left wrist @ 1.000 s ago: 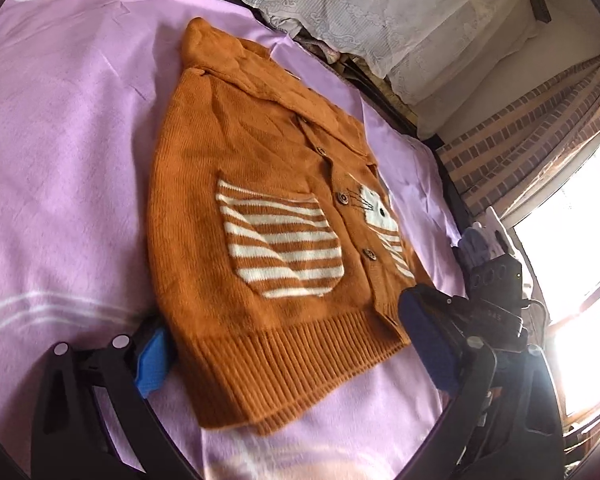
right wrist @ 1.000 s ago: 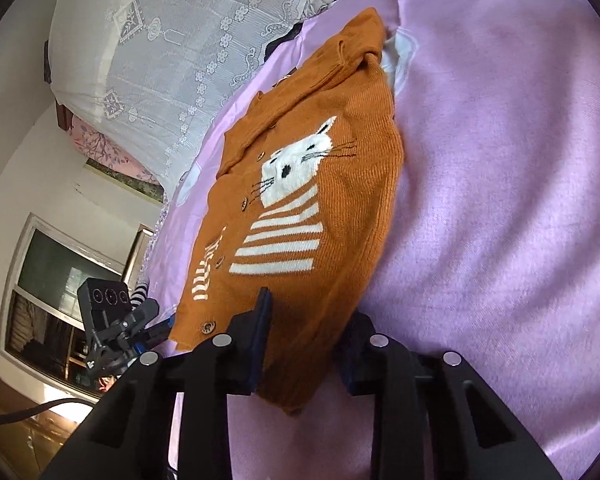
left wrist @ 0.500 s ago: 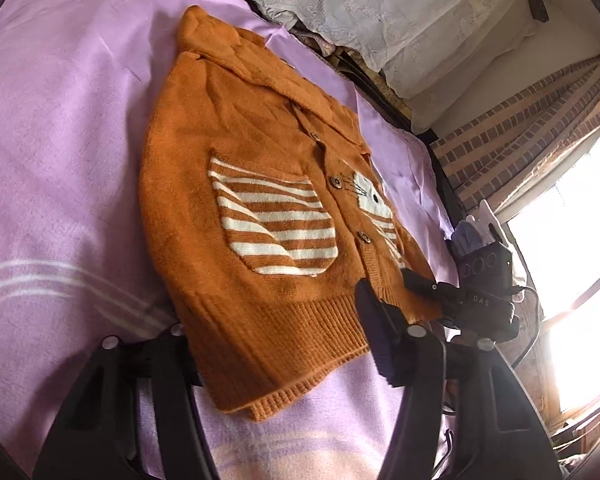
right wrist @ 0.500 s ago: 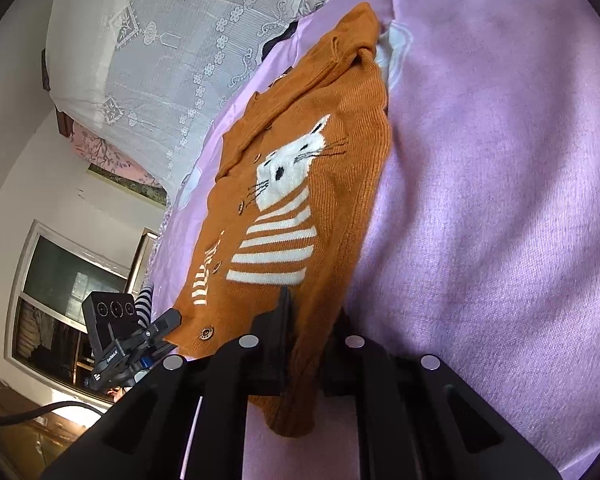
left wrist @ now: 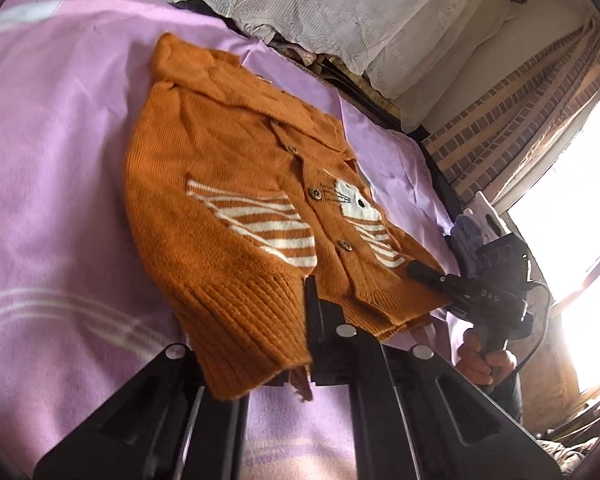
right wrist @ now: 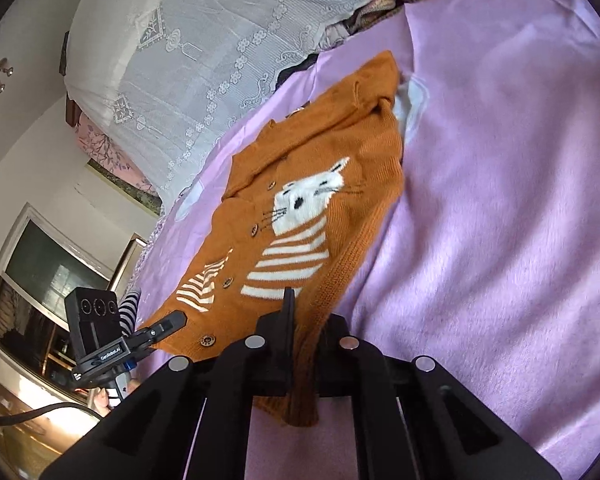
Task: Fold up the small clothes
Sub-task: 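Close both grippers on the ribbed hem of the orange cardigan, then lift the hem with both grippers and fold it over onto the collar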
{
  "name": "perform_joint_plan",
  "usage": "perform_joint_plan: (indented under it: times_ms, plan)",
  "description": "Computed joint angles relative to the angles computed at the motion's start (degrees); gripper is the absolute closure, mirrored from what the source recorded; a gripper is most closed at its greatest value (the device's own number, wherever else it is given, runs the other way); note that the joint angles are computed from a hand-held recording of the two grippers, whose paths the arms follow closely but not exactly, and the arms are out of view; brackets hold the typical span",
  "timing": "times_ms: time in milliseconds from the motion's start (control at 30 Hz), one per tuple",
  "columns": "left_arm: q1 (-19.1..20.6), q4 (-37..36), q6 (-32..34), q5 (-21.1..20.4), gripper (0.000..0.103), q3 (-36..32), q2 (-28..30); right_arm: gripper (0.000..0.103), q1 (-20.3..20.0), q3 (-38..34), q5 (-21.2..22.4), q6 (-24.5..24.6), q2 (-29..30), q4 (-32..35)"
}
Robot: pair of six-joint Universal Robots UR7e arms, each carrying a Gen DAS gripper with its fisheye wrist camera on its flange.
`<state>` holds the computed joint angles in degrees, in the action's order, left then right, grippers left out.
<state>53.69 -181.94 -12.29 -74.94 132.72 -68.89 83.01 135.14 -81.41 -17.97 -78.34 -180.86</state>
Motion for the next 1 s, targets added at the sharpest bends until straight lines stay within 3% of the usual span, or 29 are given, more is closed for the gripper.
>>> perform_joint_plan:
  times_ms: [667, 1000]
  plan:
    - [0.5, 2.4, 5.4, 3.4, 0.098, -11.9, 4.8, 0.096, 5.6, -11.4, -2.8, 3.3, 6.3, 3.4]
    - [1.2, 2.8, 8.6, 9.8, 0.098, -19.9, 10.7, 0.096, 7.2, -20.0, -4.7, 6.0, 12.6, 4.3]
